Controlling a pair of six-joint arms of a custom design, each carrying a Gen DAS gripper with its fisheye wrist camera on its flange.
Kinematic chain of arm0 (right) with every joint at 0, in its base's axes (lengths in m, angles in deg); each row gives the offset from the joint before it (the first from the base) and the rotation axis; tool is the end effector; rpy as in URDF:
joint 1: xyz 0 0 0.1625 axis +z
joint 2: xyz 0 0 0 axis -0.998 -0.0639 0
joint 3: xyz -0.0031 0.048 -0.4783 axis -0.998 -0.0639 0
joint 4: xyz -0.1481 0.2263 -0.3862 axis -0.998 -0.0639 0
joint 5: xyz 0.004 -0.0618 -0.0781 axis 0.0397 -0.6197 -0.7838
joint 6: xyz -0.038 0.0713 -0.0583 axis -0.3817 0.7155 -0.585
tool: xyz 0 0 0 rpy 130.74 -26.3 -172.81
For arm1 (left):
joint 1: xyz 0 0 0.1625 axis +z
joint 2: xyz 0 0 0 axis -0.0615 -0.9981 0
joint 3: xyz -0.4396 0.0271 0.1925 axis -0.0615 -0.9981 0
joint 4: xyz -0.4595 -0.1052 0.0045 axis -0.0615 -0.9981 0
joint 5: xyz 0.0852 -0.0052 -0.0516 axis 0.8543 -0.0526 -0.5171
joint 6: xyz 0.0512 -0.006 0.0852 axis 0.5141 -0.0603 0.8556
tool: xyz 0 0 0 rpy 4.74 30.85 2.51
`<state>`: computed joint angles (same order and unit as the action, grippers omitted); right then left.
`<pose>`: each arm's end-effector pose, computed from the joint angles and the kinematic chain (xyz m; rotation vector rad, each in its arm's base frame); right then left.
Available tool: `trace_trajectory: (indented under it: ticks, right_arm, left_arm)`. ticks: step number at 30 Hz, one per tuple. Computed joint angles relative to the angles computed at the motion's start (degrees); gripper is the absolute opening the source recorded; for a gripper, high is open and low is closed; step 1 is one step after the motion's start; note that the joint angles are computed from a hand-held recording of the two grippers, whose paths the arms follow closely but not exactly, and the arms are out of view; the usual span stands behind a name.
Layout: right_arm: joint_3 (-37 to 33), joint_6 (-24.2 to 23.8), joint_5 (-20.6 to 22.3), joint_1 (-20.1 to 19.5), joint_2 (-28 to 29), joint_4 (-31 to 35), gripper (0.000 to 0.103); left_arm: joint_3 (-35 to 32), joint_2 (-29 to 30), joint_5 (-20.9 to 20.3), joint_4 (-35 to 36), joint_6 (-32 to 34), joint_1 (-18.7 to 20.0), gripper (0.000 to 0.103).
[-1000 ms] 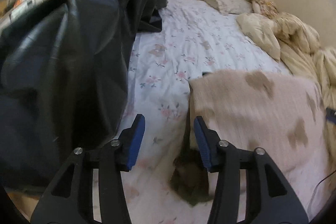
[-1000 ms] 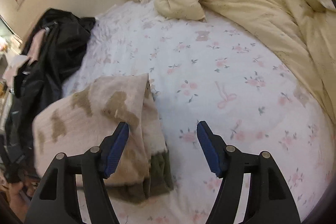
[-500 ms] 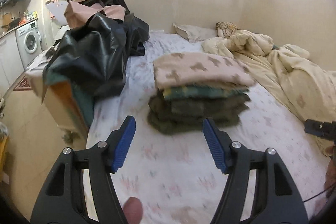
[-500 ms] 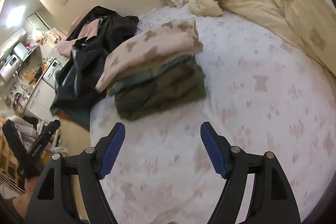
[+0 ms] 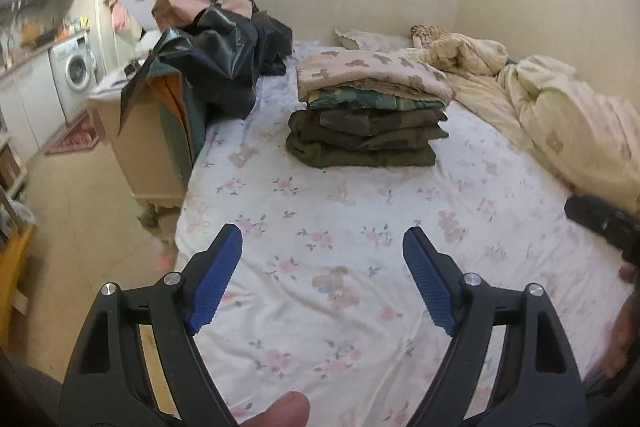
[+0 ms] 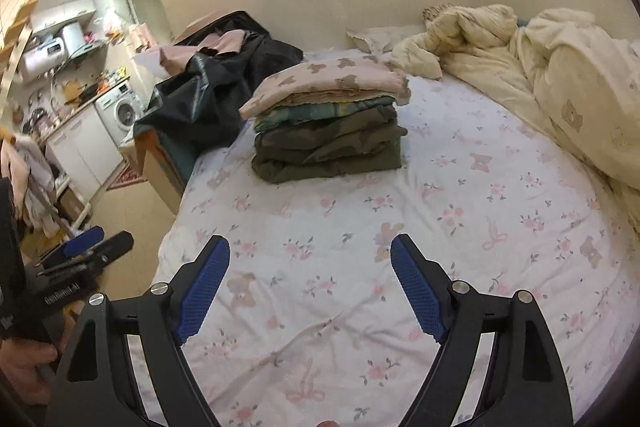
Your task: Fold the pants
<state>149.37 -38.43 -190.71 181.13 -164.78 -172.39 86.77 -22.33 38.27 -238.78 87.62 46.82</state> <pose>0.1274 -0.5246 0.3689 0.1465 -2.2596 1.1841 -0.3425 -0.5935 0.0759 0.8676 2.3759 -0.8705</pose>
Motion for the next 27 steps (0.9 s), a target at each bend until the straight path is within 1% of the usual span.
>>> trace_trajectory:
  ticks: [2,4,5,6,7,8,12,14,17,19,20,23,27]
  right_arm:
    - [1.29,-0.95,-0.31,0.55,0.36,-2.58,0.085]
    - [1.96,-0.54,-0.13,0.62,0.47,-3.58,0.086]
    - [2.18,-0.54,-0.67,0.71,0.84,-4.72,0.087]
    - [2.43,-1.00,-1.14,0.75,1.35,-6.48,0.091]
    - [2.66,-1.50,-1.64,0.78,1.85,-8.03,0.099]
    - [2.69,-1.98,-2.68,0.82,2.60,-9.96,0.103]
    - [2.74,-2.93,-3.71,0.05,4.81,-14.58,0.103]
    - [2.26,-3.63,-4.92,-0.15,5.93,-14.86,0.103]
    - [1.85,-4.94,-5.71,-0.06,6.95,-15.94,0.103]
    - [1.84,-6.37,-5.69,0.18,7.50,-17.31,0.103]
    - [1.86,-7.01,-5.71,0.31,7.76,-18.05,0.103]
    - [1.74,-8.01,-6.02,0.55,8.26,-18.77,0.103]
    - [1.79,-8.46,-5.70,0.49,8.39,-19.28,0.103]
  left_arm:
    - [0.92,-0.14,-0.98,-0.77,1.47,-0.29,0.080]
    - [1.57,0.29,-0.03,-4.03,4.14,-0.91,0.082]
    - [1.88,0.16,0.23,-5.16,4.23,-1.18,0.091]
    - [2.01,0.07,-0.09,-6.02,3.93,-1.20,0.102]
    - [2.27,-0.06,-0.31,-6.57,3.27,-1.31,0.103]
    - [2.32,-0.05,-0.43,-7.16,2.81,-1.36,0.103]
    - [1.62,1.50,2.14,-8.77,4.31,-2.01,0.103]
    - [1.07,2.22,2.68,-7.79,4.17,-1.97,0.103]
    - [0.67,2.37,0.90,-4.69,2.84,-1.56,0.103]
    - [0.60,2.58,0.84,-3.56,3.17,-1.67,0.103]
    - [0.76,2.79,1.47,-4.48,3.72,-1.90,0.103]
    - [1.16,2.79,1.68,-6.31,4.65,-2.11,0.103]
    - [1.19,2.84,2.24,-5.91,4.62,-2.21,0.103]
